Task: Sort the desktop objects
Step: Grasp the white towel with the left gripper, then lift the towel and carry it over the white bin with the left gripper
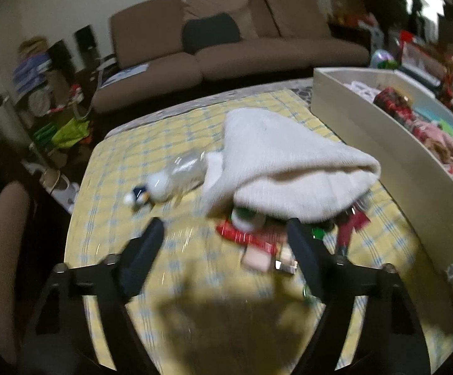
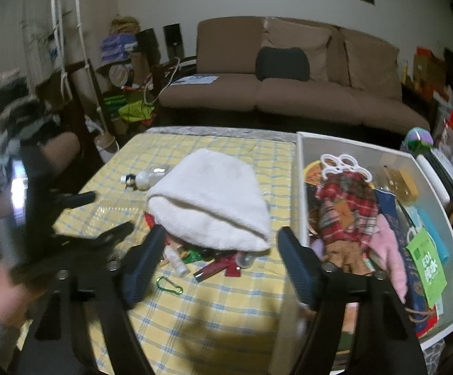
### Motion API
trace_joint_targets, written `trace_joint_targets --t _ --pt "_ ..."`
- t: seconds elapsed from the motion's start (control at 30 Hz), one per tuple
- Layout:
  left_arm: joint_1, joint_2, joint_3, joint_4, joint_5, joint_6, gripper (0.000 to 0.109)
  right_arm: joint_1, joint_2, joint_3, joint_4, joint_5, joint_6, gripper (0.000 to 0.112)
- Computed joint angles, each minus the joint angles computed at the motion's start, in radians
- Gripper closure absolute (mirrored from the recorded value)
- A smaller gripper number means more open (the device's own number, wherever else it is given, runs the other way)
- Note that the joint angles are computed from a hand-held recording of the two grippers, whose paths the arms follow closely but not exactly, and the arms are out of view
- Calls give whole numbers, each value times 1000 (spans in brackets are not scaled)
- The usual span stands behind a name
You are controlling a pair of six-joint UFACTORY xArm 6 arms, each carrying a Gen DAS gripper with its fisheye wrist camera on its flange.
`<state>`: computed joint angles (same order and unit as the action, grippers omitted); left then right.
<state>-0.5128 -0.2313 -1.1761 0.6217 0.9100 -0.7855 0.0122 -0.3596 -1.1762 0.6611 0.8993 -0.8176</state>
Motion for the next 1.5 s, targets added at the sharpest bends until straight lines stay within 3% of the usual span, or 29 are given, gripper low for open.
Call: trace_joint_targets --t 0.1,0.33,0.37,0.43,0.47,0.67,0.97,1.13,1.23,1.37,1.5 --pt "17 121 -109 0 15 90 42 -63 44 -67 46 92 -8 39" --pt "52 270 -218 -65 8 211 42 -121 81 -80 81 165 -45 39" --pt "55 283 -228 -72 7 216 46 -125 88 -81 84 170 -48 39" --pt "77 303 -239 -148 -13 246 87 -126 89 -78 83 176 -47 39" --pt "93 309 -245 -203 -28 256 93 -131 95 -80 86 183 -52 40" --pt "144 209 -150 -307 -219 176 96 -148 76 -62 78 208 -70 42" --pt "95 107 -200 -380 -278 185 97 -188 56 -83 130 282 -79 42" --pt "59 44 -265 -503 -319 212 97 -220 58 -125 201 347 -63 42" --pt "27 10 -300 -548 -338 207 97 -289 79 -179 297 458 -17 42" --pt "-28 -8 -361 -522 -336 161 97 -459 172 -284 513 712 126 29" --pt "-80 8 -420 -468 -323 104 97 -564 273 -358 668 888 316 31"
